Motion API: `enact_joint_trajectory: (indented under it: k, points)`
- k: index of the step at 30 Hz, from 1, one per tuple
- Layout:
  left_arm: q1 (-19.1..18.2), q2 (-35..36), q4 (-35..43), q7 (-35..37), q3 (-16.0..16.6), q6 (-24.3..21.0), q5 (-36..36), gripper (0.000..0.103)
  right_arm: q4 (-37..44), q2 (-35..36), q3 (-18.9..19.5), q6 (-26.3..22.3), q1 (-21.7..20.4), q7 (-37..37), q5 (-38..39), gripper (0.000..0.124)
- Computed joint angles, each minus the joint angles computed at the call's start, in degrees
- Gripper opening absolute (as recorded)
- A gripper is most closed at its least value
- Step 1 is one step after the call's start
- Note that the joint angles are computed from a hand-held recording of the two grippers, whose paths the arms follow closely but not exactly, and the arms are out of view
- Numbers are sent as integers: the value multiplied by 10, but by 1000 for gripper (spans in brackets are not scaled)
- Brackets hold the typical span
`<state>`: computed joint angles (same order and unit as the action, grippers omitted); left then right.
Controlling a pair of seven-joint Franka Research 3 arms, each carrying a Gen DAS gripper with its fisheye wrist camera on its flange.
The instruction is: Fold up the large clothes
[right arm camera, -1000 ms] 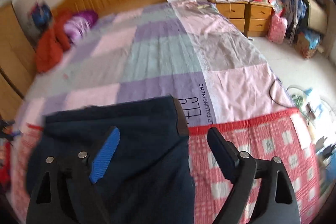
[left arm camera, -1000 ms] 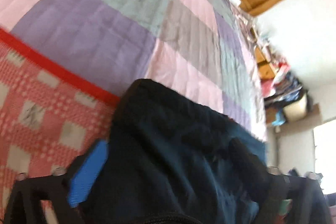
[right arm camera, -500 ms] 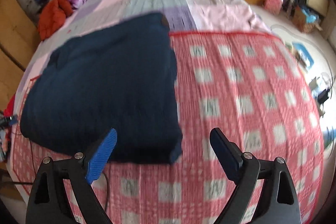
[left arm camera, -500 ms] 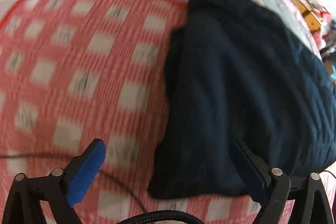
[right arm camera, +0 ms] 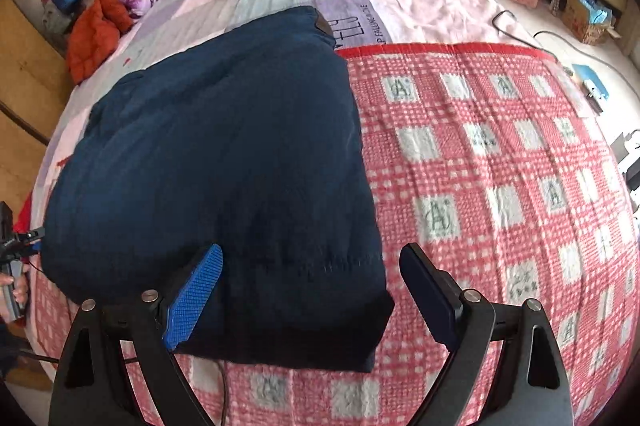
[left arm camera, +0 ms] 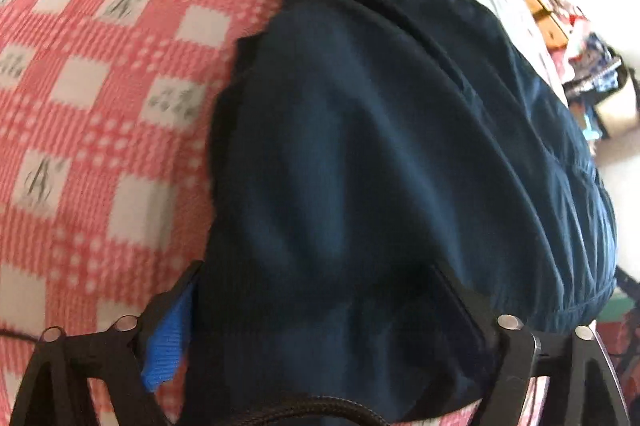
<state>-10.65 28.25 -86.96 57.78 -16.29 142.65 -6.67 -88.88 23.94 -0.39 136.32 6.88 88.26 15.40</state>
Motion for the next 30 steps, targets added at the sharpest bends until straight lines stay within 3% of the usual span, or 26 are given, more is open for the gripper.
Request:
enact_joint_trajectory:
  k: [1,2,3,5,6,8,9,10,12,16,19,21,23,25,29,30]
  points:
    - [-5,5,7,-2,4,1,8,87,0,1,2,7,-2,-3,7,93]
    - [-8,9,11,-3,6,1,15,78,3,4,4,7,-4,-5,12,93]
    - [-15,13,20,-9,11,-5,27,58,9,9,9,-2,-8,-10,24,93]
    - [-21,0,0,-23,18,14,43,35,15,14,12,-12,-8,-16,30,91]
    - [-14,-11,-22,-20,11,42,34,25,10,12,14,-6,-9,-24,34,84]
    - [-3,-30,-57,-10,0,72,20,16,-9,1,12,16,-7,-32,36,64]
    - [-3,-38,-67,-10,0,77,22,12,-24,-8,12,31,-6,-37,39,44]
    - [-3,-46,-78,-10,0,88,23,10,-36,-15,12,45,-6,-43,41,30]
    - [5,-66,-105,0,-10,114,7,7,-56,-31,15,69,-9,-61,51,18]
    - [39,-131,-195,48,-45,189,-76,3,-112,-85,26,110,-20,-113,96,12]
    - [30,-203,-283,32,-31,207,-102,3,-195,-154,18,136,-27,-128,136,5]
    - [18,-243,-340,14,-16,195,-115,0,-252,-195,-1,152,-24,-90,108,0]
    - [3,-252,-359,-2,0,165,-97,0,-286,-218,-16,132,-29,-42,68,0]
    - [-12,-248,-355,-8,6,140,-71,0,-293,-226,-16,118,-29,-45,49,0]
    - [-33,-218,-299,-64,24,154,44,1,-244,-194,-3,117,-16,-74,41,2]
    - [-33,-199,-267,-65,27,153,63,7,-224,-179,-1,109,-13,-74,42,7]
